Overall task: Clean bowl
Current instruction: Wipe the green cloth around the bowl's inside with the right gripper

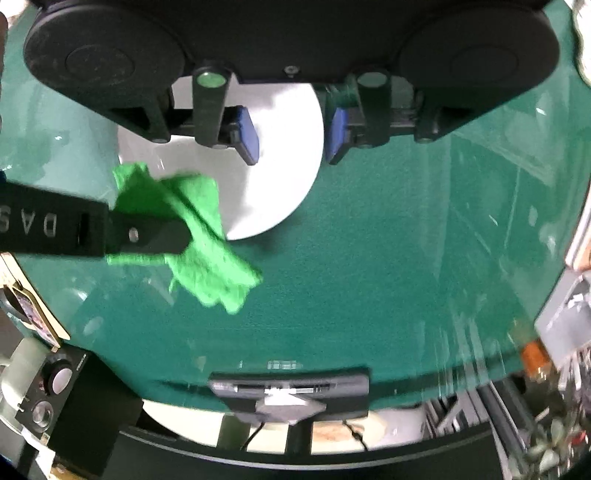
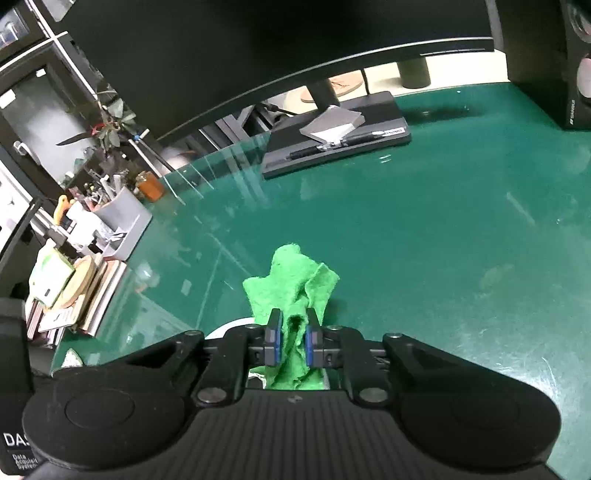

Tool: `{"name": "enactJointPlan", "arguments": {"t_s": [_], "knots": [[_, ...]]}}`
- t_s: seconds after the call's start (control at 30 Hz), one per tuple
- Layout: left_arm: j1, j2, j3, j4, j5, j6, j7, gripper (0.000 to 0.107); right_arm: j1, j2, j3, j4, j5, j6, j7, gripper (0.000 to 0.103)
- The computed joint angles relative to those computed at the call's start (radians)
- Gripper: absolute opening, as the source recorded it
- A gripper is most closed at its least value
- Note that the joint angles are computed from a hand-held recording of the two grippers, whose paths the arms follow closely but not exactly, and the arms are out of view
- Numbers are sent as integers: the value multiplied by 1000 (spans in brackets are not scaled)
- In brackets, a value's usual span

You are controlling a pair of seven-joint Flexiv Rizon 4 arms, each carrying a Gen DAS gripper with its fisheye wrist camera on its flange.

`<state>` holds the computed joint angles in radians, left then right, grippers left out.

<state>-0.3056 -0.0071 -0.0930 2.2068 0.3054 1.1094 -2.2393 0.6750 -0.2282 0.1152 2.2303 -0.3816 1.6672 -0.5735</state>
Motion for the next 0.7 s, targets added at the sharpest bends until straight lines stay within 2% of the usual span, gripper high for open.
{"name": "enactJointPlan", "arguments": {"t_s": [0.03,0.1,0.13,0.2,0.3,0.33,0.37,0.4,0.5,0.53,0.7], "knots": [[0,0,-1,0,-5,-11,4,28,-6,-1,6,0,3,-1,-3,11],[-1,7,1,13,7,5,-9,27,9,4,-12,4,-8,-2,-1,11],[-2,11,0,17,14,6,-21,26,50,9,-59,10,-38,0,11,11],[-2,16,-4,16,34,-2,-61,26,64,3,-74,3,-60,5,10,11],[-3,19,-12,10,63,-17,-106,26,26,-27,-19,-34,-55,15,-32,11],[-4,20,-13,9,68,-20,-115,26,-18,-38,26,-46,-75,14,-32,11],[-4,20,-14,7,69,-22,-120,26,-34,-57,64,-67,-35,24,-97,11],[-4,19,-14,5,70,-25,-124,26,-33,-63,70,-71,-25,33,-120,11],[-4,17,-16,0,75,-35,-133,27,63,-40,-37,-42,-12,48,-115,8],[-5,17,-16,-4,79,-40,-136,27,62,-29,-37,-35,4,35,-113,8],[-10,14,-21,-20,111,-66,-162,28,-33,13,57,-19,43,-36,-115,11]]}}
